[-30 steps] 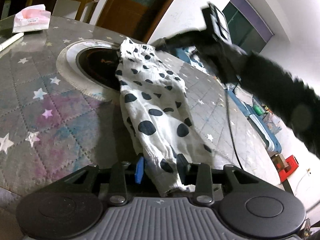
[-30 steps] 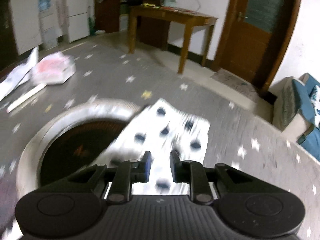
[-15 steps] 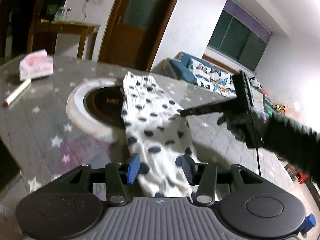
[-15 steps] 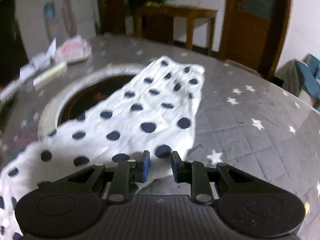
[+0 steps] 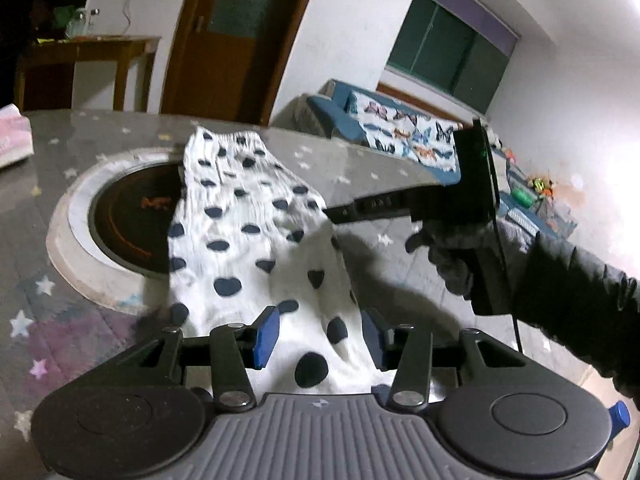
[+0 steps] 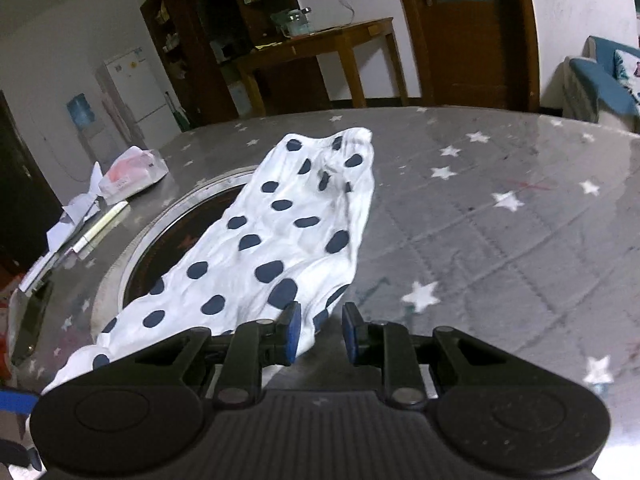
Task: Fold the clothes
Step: 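Lower the folded leg onto the pants and open both grippers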
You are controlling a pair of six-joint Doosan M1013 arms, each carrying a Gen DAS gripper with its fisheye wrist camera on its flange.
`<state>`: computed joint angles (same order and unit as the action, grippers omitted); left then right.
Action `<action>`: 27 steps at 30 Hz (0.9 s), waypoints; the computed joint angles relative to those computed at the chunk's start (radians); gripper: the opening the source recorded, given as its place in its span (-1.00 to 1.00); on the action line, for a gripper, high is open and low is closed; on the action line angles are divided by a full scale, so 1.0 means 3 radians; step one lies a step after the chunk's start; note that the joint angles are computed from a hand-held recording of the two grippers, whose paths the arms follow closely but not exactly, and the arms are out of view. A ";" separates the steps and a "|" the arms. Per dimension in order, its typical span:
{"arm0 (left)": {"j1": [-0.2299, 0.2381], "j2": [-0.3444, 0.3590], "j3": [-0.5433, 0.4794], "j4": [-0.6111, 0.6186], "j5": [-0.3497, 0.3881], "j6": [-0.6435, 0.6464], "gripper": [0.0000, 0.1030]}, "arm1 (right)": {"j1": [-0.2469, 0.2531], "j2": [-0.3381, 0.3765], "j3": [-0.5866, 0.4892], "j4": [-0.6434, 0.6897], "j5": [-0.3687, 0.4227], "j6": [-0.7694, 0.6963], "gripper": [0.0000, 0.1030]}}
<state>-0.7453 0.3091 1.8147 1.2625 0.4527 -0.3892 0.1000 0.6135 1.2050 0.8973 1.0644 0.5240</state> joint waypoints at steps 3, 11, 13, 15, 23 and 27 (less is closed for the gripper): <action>0.0008 0.0017 0.0006 -0.0130 -0.0047 0.0128 -0.06 | 0.0005 0.0002 0.0017 0.0025 0.0024 -0.0008 -0.95; 0.0011 0.0005 0.0057 -0.0151 -0.0080 0.0113 -0.06 | -0.0030 -0.0120 0.0140 0.0141 -0.0190 -0.0197 -0.99; 0.0003 -0.0006 0.0069 -0.0120 -0.0067 0.0073 -0.06 | -0.0041 -0.0102 0.0113 0.0146 -0.0118 -0.0143 -0.95; -0.0008 -0.0021 0.0084 -0.0071 -0.0050 0.0013 -0.05 | -0.0055 -0.0085 0.0101 0.0176 -0.0055 -0.0112 -0.81; -0.0018 -0.0026 0.0079 -0.0047 -0.0016 -0.0005 -0.03 | -0.0032 -0.0052 0.0144 0.0207 -0.0059 -0.0087 -0.44; -0.0010 -0.0025 0.0083 -0.0144 -0.0021 0.0080 -0.03 | -0.0021 -0.0097 0.0215 0.0211 -0.0166 -0.0125 -0.91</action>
